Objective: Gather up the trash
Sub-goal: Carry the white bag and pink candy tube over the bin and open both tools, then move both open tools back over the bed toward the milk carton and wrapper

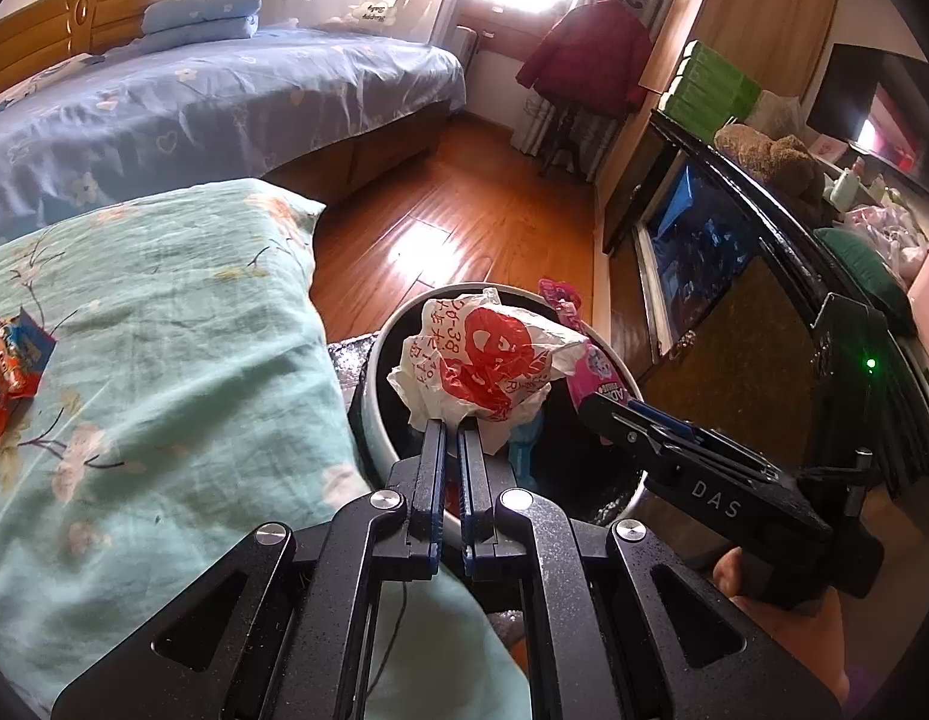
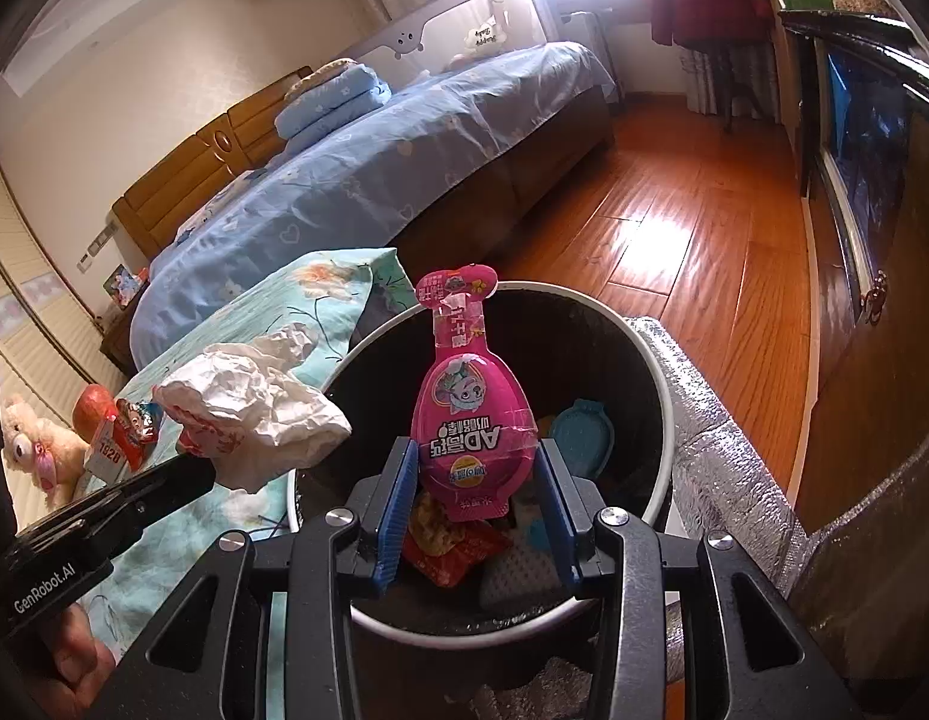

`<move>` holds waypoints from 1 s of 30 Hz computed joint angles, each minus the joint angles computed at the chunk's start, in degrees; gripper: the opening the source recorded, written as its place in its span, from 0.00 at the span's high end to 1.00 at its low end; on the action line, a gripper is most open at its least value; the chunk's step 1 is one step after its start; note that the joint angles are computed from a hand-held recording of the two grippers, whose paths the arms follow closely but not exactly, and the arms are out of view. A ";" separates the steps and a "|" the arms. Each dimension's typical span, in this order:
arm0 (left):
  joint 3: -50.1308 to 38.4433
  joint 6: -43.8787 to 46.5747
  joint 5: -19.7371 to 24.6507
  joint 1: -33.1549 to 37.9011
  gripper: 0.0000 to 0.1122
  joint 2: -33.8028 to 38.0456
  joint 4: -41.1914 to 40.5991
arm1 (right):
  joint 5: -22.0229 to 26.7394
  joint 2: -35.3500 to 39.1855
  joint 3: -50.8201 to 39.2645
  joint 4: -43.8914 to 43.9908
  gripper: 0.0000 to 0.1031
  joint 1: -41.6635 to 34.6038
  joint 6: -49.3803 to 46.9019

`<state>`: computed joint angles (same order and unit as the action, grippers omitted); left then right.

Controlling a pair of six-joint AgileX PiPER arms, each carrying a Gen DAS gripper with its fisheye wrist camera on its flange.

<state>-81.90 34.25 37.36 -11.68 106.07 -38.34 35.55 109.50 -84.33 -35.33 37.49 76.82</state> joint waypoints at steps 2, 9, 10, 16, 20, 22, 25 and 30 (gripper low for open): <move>-0.71 -0.13 0.44 -0.26 0.97 0.58 0.13 | 0.23 0.25 -0.51 0.52 0.61 -0.41 -0.81; -1.07 1.60 0.94 -0.21 0.95 1.18 -1.54 | 0.59 0.53 -1.34 1.28 0.62 -1.27 -1.82; -0.82 1.96 0.93 -0.10 0.94 1.00 -1.74 | 0.69 0.55 -1.45 1.33 0.61 -1.26 -1.95; 4.18 5.61 -1.28 1.68 0.57 -2.71 -5.07 | -0.39 -0.31 -0.46 0.43 0.46 -1.02 0.08; 8.21 8.22 -1.45 5.10 0.55 -4.99 -6.80 | -0.83 -0.48 -0.68 -0.86 0.37 0.32 1.80; 10.33 9.03 -2.12 6.96 0.50 -6.18 -7.33 | -0.81 -0.06 -1.62 -0.76 0.29 1.21 1.71; 12.79 10.58 -2.58 9.84 0.48 -7.40 -8.47 | -0.48 0.87 -3.40 -0.96 0.22 2.87 1.97; 16.49 13.36 -2.20 16.52 0.47 -9.00 -10.84 | 1.23 4.32 -9.33 1.14 0.17 5.98 -1.36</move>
